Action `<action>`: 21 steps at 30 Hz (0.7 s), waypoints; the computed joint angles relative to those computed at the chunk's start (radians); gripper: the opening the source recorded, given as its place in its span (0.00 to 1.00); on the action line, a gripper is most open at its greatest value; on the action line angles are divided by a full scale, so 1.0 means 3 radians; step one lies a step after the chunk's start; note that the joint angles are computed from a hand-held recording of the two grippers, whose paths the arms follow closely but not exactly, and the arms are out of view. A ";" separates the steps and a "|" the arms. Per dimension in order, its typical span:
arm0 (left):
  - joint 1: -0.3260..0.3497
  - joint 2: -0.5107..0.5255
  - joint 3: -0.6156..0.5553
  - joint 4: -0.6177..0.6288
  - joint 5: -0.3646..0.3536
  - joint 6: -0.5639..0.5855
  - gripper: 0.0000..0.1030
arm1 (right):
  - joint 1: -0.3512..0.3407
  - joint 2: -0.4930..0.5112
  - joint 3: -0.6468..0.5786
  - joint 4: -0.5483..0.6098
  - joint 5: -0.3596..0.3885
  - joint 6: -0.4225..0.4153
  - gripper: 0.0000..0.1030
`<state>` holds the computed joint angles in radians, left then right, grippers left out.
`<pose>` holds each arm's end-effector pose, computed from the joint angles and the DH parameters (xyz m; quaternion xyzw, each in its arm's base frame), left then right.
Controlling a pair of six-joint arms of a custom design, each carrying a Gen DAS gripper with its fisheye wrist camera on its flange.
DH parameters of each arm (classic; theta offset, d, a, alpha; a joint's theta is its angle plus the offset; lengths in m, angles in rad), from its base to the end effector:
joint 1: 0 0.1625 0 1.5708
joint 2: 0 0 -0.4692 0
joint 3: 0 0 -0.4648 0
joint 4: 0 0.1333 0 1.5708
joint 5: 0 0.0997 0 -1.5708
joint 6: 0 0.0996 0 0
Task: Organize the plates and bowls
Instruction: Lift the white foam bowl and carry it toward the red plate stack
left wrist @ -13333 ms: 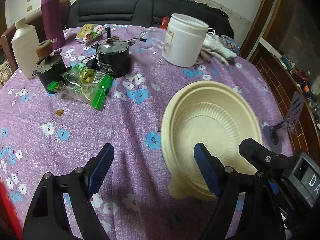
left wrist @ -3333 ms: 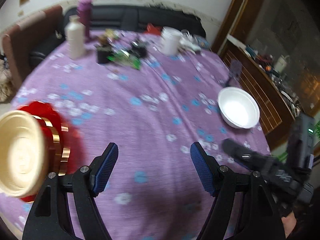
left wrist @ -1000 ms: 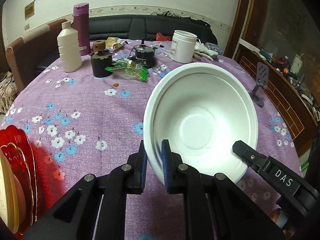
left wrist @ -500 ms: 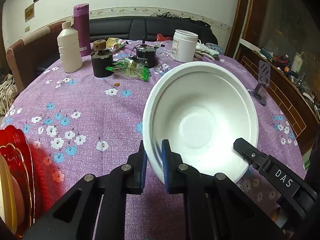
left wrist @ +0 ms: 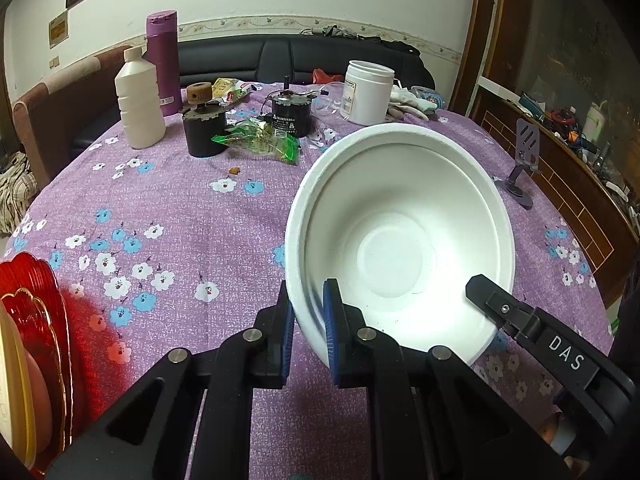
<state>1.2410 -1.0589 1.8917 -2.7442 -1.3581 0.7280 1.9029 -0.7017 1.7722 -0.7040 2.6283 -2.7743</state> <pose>-0.0707 -0.6830 0.1692 0.4789 0.8551 -0.1445 0.1359 0.2368 -0.5438 -0.0531 -0.2982 -0.7064 0.6019 0.2230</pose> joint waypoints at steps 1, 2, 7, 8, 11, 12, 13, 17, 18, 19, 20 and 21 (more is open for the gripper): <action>-0.0001 -0.0003 0.0004 0.0001 0.0001 -0.0002 0.11 | 0.0001 0.0000 0.0000 -0.0004 0.0001 -0.0002 0.08; -0.0001 -0.0001 0.0001 0.0000 -0.0001 -0.0003 0.11 | 0.0000 0.0000 0.0000 -0.0003 0.0000 -0.0003 0.08; -0.0003 -0.0002 0.0003 0.0004 0.0006 -0.0007 0.11 | 0.0000 0.0004 -0.0004 0.0008 -0.0001 0.0009 0.08; 0.0000 -0.0002 0.0001 0.0009 0.0005 -0.0006 0.11 | -0.0001 0.0004 -0.0003 0.0008 -0.0005 0.0011 0.08; 0.0002 -0.0003 0.0000 0.0009 0.0005 -0.0001 0.11 | -0.0003 0.0006 -0.0002 -0.0004 -0.0008 0.0001 0.08; 0.0002 -0.0003 -0.0002 0.0013 0.0005 -0.0004 0.11 | -0.0002 0.0008 -0.0003 -0.0004 -0.0006 0.0003 0.08; 0.0003 -0.0006 -0.0002 0.0021 0.0005 -0.0006 0.11 | -0.0002 0.0008 -0.0003 -0.0004 -0.0006 0.0003 0.08; 0.0004 -0.0008 -0.0006 0.0028 0.0002 -0.0006 0.11 | -0.0002 0.0008 -0.0003 -0.0015 -0.0004 -0.0008 0.08; 0.0003 -0.0007 -0.0006 0.0027 0.0002 -0.0006 0.11 | -0.0001 0.0010 -0.0002 -0.0018 -0.0004 -0.0008 0.08; 0.0003 -0.0007 -0.0006 0.0027 0.0002 -0.0006 0.11 | -0.0001 0.0011 -0.0002 -0.0020 -0.0005 -0.0008 0.08; 0.0003 -0.0007 -0.0006 0.0027 0.0002 -0.0006 0.11 | -0.0001 0.0013 -0.0003 -0.0022 -0.0006 -0.0009 0.08; 0.0003 -0.0008 -0.0005 0.0028 0.0001 -0.0010 0.11 | -0.0001 0.0011 -0.0001 -0.0022 -0.0003 -0.0011 0.08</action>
